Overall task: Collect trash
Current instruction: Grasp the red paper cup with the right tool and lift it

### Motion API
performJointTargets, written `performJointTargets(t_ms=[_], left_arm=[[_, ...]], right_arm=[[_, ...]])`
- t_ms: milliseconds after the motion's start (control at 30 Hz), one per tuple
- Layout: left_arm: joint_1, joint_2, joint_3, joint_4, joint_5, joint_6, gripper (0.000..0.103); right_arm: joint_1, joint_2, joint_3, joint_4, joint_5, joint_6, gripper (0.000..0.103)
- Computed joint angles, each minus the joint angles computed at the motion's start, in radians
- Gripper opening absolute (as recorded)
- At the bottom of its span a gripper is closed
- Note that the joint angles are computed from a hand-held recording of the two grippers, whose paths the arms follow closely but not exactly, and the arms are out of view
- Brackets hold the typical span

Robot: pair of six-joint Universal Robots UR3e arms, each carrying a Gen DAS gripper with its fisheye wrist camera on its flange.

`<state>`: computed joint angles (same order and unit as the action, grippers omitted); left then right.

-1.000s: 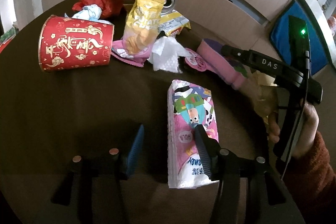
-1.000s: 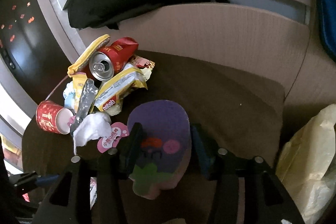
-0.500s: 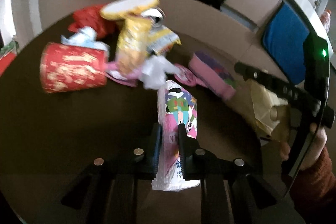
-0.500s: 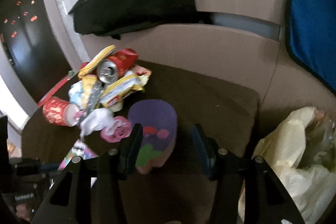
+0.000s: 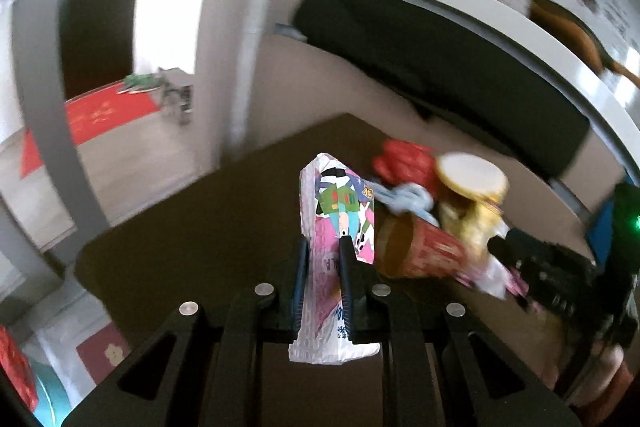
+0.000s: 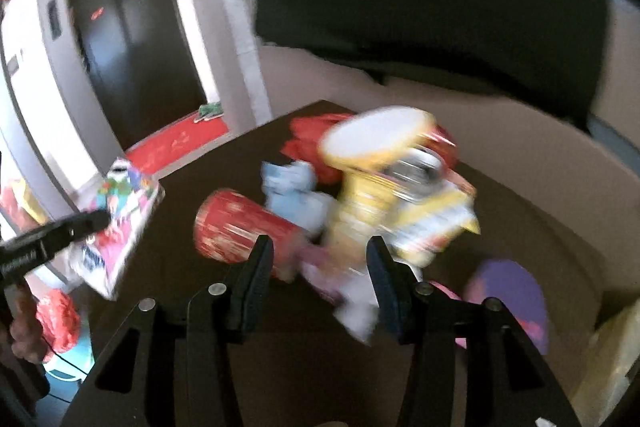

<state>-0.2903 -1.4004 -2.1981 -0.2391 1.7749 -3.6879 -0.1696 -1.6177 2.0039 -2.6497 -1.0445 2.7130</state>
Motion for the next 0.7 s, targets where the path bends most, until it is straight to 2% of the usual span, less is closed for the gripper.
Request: performJointTargets(t_ms=[100, 200, 300, 400, 467, 567, 700], left_arm=[[0.057, 0.049, -0.068, 0.026, -0.026, 0.000, 0.016], [0.100, 0.094, -0.126, 0.047, -0.061, 0.003, 0.016], [0.117, 0.110, -0.151, 0.055, -0.085, -0.002, 0.016], [0.135, 0.144, -0.183, 0.056, -0.115, 0.000, 0.016], [0.165, 0.177, -0.214, 0.064, -0.159, 0.022, 0.016], [0.178, 0.188, -0.241, 0.100, -0.205, 0.040, 0.016], [0.148, 0.103, -0.222, 0.182, -0.249, 0.026, 0.016]], right_arm=[[0.182, 0.120, -0.089, -0.091, -0.125, 0.076, 0.043], [0.333, 0.252, -0.195, -0.171, -0.294, 0.123, 0.042], [0.428, 0.367, -0.320, -0.143, -0.422, 0.117, 0.038], [0.456, 0.380, -0.327, -0.113, -0.516, 0.102, 0.031], [0.426, 0.292, -0.201, -0.164, -0.532, 0.078, 0.031], [0.296, 0.099, 0.026, -0.201, -0.486, 0.026, 0.031], [0.021, -0.112, 0.200, -0.100, -0.288, -0.030, 0.032]])
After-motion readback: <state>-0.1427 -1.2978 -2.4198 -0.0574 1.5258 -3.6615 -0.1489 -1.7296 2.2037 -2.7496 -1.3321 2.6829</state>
